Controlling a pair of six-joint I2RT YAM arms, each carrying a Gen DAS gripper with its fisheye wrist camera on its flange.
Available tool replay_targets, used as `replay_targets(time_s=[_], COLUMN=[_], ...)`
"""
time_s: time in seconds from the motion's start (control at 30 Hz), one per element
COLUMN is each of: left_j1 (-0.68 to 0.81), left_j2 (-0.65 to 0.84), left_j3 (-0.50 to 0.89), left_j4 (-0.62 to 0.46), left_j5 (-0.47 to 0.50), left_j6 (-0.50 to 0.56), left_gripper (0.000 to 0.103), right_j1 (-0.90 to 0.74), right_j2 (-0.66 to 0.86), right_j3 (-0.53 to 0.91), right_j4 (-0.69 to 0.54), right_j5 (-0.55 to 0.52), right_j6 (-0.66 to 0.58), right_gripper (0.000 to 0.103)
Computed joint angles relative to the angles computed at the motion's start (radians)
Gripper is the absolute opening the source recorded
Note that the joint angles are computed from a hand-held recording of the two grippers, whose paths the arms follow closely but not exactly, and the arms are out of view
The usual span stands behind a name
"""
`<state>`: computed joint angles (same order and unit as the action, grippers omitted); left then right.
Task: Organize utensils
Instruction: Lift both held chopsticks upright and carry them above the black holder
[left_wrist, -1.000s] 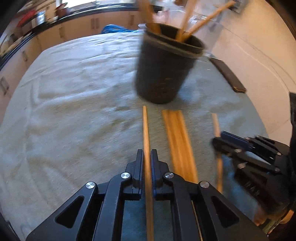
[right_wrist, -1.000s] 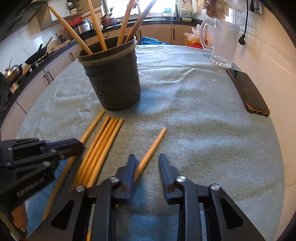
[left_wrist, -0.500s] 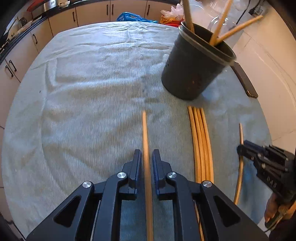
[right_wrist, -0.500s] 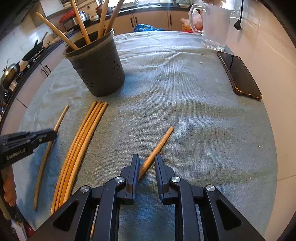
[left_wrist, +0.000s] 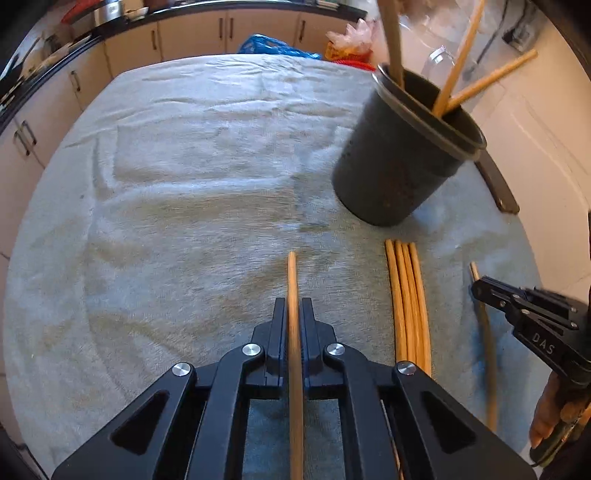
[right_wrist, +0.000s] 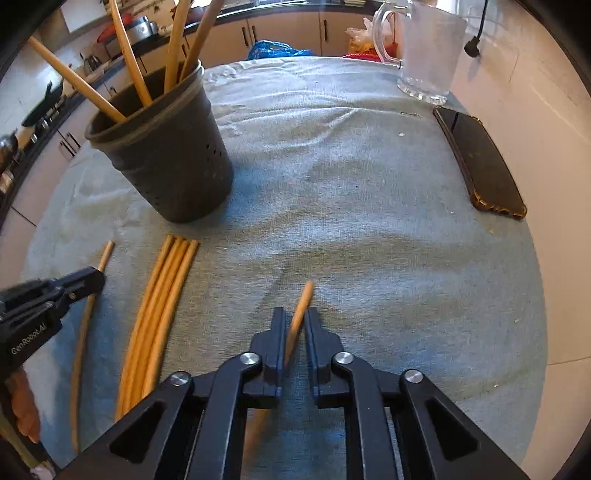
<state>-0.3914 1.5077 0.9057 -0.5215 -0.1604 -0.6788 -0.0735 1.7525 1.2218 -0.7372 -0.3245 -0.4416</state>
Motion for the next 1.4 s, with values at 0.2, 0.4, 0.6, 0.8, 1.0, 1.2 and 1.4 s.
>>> replay_targets(time_s=[0.2, 0.4, 0.6, 0.8, 1.0, 1.2, 1.4], left_j1=[-0.090, -0.193, -0.424, -0.594, -0.765, -0.869, -0.937], left_j2=[-0.221, -0.406, -0.475, -0.456, -0.435, -0.409, -0.377], left_j3=[-0.042, -0.011, 0.058, 0.071, 0.126, 0.157, 0.193], left_j4=[-0.086, -0.200, -0.343, -0.426, -0.603, -0.721, -0.786], left_j5=[-0.123, -0.244, -0.456, -0.600, -0.739, -0.805, -0.842], left_j6=[-0.046, -0.077, -0.188, -0.305, -0.484, -0.624, -0.703], left_gripper=[0.006, 0.006, 0.006, 0.006, 0.006, 0.006, 0.006], right_j1=[-0.084, -0.171, -0.273, -0.393, -0.520, -0.587, -0.620], right_j2=[-0.140, -0.329, -0.470, -0.579, -0.617, -0.613, -0.595], right_j3=[-0.059, -0.121, -0.144, -0.159, -0.137, -0.120, -0.102], right_j4=[0.006, -0.020, -0.078, -0.165, -0.281, -0.358, -0.403], right_j5=[-0.133, -0.245, -0.357, -0.464, -0.571, -0.633, -0.659], right_j6=[-0.021, -0.075, -0.156, -0.253, -0.380, -0.456, -0.501], right_gripper=[0.006, 0.006, 0.006, 0.006, 0.006, 0.006, 0.006])
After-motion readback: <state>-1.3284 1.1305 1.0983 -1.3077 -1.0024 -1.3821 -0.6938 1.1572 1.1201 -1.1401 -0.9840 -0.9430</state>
